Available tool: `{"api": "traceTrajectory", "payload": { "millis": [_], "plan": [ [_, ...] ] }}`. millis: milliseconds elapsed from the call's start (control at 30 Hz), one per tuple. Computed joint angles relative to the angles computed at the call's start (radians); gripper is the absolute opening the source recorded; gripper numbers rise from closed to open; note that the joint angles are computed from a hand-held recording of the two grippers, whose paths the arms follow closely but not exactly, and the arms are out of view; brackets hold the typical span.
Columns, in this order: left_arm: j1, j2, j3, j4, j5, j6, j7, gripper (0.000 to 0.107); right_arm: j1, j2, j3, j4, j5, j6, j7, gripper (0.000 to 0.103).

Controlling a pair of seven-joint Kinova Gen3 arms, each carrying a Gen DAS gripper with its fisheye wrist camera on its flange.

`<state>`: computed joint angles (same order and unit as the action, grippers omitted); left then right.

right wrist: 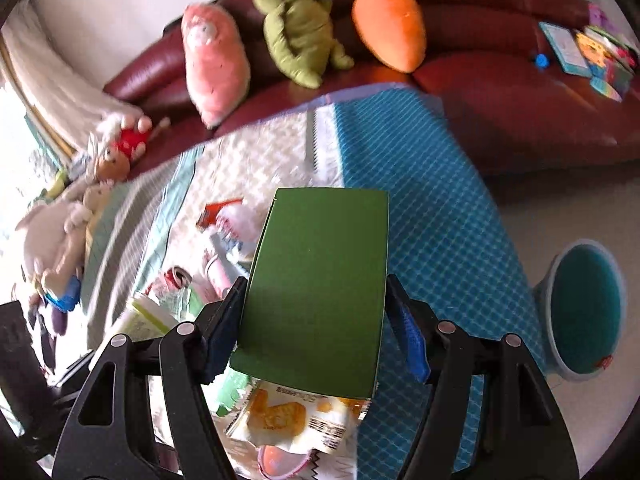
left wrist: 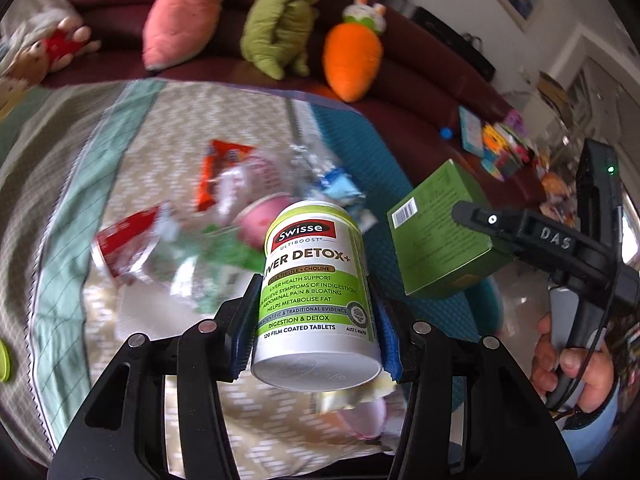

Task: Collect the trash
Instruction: 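Carry the Swisse bottle and green box toward the teal bucket with both tools, then open the right tool over the bucket while the left tool drops the Swisse bottle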

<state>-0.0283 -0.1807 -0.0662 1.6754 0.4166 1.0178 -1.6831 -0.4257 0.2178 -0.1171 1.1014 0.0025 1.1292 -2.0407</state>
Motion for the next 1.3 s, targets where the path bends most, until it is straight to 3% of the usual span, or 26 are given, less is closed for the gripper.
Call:
{"api": "traceTrajectory", "payload": {
  "millis": [300, 500, 667, 933, 1300],
  "plan": [
    [0.102, 0.134, 0.129, -0.137, -0.056, 0.011, 0.043, 0.051, 0.168, -0.173, 0.055, 0.23, -0.068, -0.121, 0.0, 0.065],
    [0.201, 0.296, 0.206, -0.299, -0.097, 0.053, 0.073, 0.051, 0.299, -0.27, 0.113, 0.382, -0.053, -0.173, -0.011, 0.065],
    [0.312, 0.458, 0.244, -0.447, -0.181, 0.075, 0.129, 0.051, 0.415, -0.236, 0.185, 0.448, -0.119, -0.203, 0.057, 0.065],
    [0.449, 0.676, 0.247, -0.673, -0.256, 0.148, 0.2, 0.051, 0.528, -0.126, 0.199, 0.451, -0.222, -0.183, 0.18, 0.069],
    [0.557, 0.848, 0.224, -0.904, -0.302, 0.253, 0.261, 0.051, 0.602, -0.134, 0.206, 0.487, -0.283, -0.185, 0.222, 0.073]
  ]
}}
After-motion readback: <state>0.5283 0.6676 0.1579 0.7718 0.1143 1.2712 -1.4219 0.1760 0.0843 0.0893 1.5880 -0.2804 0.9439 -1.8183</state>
